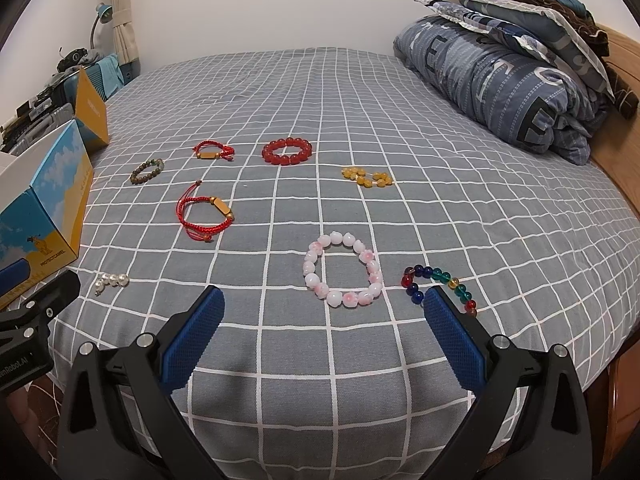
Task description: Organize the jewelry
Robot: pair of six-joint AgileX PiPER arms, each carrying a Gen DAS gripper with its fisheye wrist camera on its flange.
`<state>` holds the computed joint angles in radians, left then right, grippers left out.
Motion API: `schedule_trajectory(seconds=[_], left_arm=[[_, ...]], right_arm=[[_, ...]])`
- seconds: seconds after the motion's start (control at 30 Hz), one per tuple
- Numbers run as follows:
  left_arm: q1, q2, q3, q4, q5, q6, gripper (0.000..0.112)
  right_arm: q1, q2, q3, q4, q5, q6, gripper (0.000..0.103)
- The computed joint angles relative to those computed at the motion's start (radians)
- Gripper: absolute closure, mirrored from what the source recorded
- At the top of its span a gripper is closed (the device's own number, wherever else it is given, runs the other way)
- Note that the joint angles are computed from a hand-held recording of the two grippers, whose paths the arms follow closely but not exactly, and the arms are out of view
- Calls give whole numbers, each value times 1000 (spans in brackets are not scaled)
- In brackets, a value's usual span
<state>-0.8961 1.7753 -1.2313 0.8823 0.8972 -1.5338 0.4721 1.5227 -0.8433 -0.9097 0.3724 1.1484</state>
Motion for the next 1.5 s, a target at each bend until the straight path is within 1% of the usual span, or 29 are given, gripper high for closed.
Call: schedule_trajectory(seconds=[0.5,0.6,0.7,0.8,0.83,0.9,0.97,1.03,1.2,1.33,1.43,1.5], left_arm=[[5,-10,11,-1,-9,-5,15],[17,-3,-18,-28,-7,35,15],[48,26,-82,-73,-8,117,15],[109,96,-192,-161,-16,240,15],[124,120,-226,-184,-20,280,15],[160,179,-311,-244,-19,372,15],[200,256,-419,-312,-14,457,15],[236,345,-545,-392,4,560,15],[298,582,-892,-548,110,759,15],[314,734,-1128,-588,218,833,14],[314,753,-1148,-577,209,827,14],[311,744,-1127,-572,195,817,15]], right_arm=[[-2,-6,2,4,-1,-9,7],[-37,-27,-10,89,1,-115,7],[-83,-33,-43,187,21,-251,7],[-135,-1,-96,279,55,-388,7],[-174,28,-124,345,62,-476,7],[-219,73,-161,430,69,-589,7],[-288,134,-212,579,84,-756,7],[-337,185,-249,672,93,-855,7],[-387,273,-286,731,83,-923,7],[-402,329,-300,726,77,-910,7],[-416,349,-296,760,55,-945,7],[-424,347,-292,778,46,-965,7]])
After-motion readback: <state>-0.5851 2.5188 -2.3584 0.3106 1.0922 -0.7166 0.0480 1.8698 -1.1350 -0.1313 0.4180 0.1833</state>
